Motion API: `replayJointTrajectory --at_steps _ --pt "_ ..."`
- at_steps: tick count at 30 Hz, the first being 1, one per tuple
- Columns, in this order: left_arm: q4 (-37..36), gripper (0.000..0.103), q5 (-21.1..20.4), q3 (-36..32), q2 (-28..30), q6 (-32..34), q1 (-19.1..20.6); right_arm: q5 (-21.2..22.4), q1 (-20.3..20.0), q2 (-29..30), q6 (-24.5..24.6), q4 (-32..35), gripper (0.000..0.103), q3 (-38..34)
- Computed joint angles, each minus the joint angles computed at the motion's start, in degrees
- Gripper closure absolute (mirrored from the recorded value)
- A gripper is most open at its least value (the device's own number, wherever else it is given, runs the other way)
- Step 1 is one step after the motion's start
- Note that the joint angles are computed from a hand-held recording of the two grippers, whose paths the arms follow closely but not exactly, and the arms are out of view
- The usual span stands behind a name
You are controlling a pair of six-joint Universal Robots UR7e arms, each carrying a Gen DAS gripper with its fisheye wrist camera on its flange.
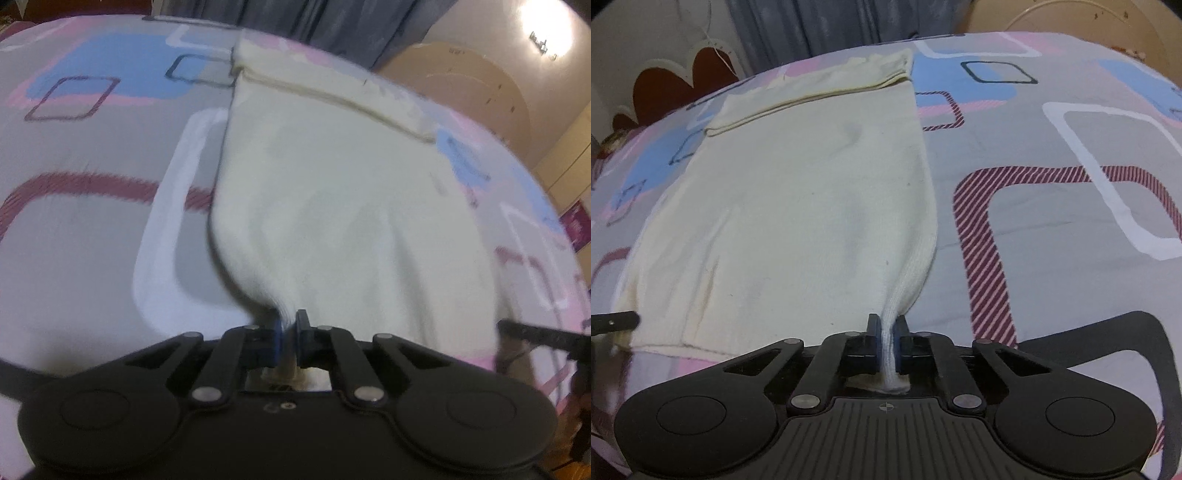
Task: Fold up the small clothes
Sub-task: 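Grasp the hem with the left tool while the right tool grasps the hem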
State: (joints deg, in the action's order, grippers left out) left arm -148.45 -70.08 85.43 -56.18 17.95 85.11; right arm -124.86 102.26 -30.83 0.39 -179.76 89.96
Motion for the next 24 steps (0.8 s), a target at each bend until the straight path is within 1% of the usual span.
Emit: replayJointTrajectory --at_steps 2,5,8,11,12,16,19,22,24 --pt "-1.69 0.097 -1.41 -0.75 0.35 1.04 -0.30 3.72 -0.61 -1.12 2.07 -0.28 0.098 0.40" --pt "-3.91 0.097 -3.90 -2.99 1.59 2.05 -0.64 7.93 -1.23 -1.98 3.04 -2.17 0.098 -0.26" --pt "-6.89 0.097 -5.20 -5.78 3.66 3.83 -1.13 9.69 -1.65 -1.69 2.56 -3.98 0.098 -3.05" --pt "-8.22 0.097 -6.78 -11.01 7.18 5.17 -1.29 10.65 -2.16 -0.46 1.16 -4.45 0.098 -7.43" --pt "-8.19 0.097 -7.88 -13.69 8.90 5.36 -1.21 10.82 -2.33 0.17 0.60 -4.25 0.098 -9.28" --pt "-9.02 0.097 -9.52 -23.65 15.74 5.38 -1.28 11.99 -3.27 4.27 -1.64 -2.69 0.098 -18.97" --pt "-8.42 0.097 -9.77 -32.96 21.73 5.77 -1.31 13.40 -4.22 8.91 -1.62 -0.68 0.098 -28.65" --pt "-4.94 0.097 -10.00 -45.07 28.78 6.05 -1.23 14.74 -5.21 14.99 -1.37 4.24 0.098 -41.34" --pt "-0.71 0.097 -9.87 -56.24 34.98 5.85 -1.22 15.41 -5.78 20.44 -0.98 9.44 0.098 -52.71"
